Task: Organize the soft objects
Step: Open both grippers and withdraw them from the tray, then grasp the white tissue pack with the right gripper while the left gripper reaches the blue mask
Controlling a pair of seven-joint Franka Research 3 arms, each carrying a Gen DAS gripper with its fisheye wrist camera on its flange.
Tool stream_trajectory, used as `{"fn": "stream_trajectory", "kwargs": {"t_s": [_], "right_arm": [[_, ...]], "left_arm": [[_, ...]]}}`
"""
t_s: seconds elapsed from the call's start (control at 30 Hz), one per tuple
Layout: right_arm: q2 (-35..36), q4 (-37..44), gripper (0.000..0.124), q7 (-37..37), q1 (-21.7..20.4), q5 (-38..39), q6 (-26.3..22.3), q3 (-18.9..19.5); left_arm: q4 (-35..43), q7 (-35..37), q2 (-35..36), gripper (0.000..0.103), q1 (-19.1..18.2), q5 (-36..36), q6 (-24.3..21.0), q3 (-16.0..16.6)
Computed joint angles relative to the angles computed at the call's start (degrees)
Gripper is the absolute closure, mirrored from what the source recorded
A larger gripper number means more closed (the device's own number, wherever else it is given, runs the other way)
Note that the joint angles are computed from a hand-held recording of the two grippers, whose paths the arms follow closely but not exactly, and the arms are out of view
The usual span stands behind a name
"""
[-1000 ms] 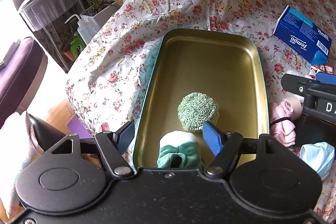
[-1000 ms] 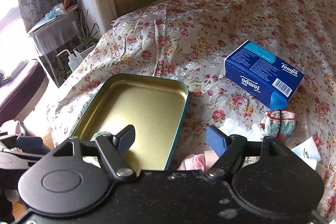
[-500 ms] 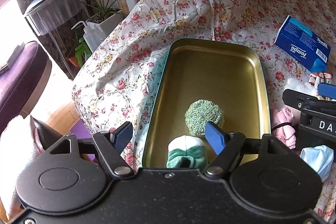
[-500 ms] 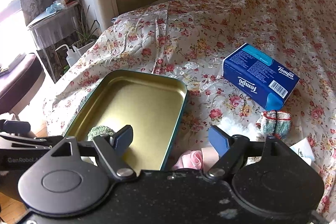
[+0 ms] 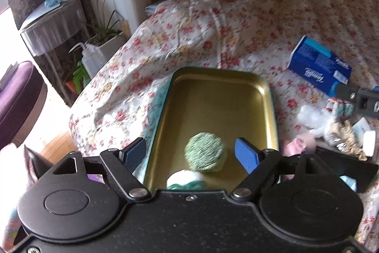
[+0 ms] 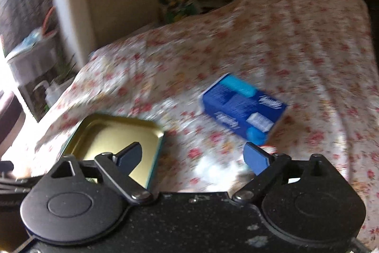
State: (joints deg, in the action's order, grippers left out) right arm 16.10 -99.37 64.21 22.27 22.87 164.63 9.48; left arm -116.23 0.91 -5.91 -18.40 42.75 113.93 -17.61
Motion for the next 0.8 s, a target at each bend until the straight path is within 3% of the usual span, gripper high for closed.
{"fn": "stream_trajectory", "kwargs": {"t_s": [0.1, 0.23, 0.43, 0.63, 0.8], "right_arm": [[0.34, 0.50, 0.027, 3.26, -0.09, -0.92, 1.43, -2.03], [0.56, -0.33, 0.025, 13.39, 2.63, -9.52, 5.34, -8.30], [1.61, 0.91, 0.024, 26.35, 3.40, -18.74, 4.81, -14.04], [5.10, 6.67, 0.024, 33.02, 2.10, -25.99, -6.01, -14.72], [9.93, 14.20, 0.025, 29.53, -1.44, -25.04, -19.22, -11.04]], "left_arm": [[1.55, -0.24, 1.36, 0.018, -0.15, 1.08, 1.41, -0.07], [4.41, 0.50, 4.03, 0.018, -0.82, 3.17, 2.89, -0.07], [8.41, 3.26, 8.19, 0.017, -2.14, 3.74, 6.19, 0.89], [11.73, 8.24, 12.11, 0.018, -3.28, 1.13, 8.99, 1.90], [13.63, 13.28, 14.87, 0.018, -3.62, -4.89, 11.55, 2.47]]}}
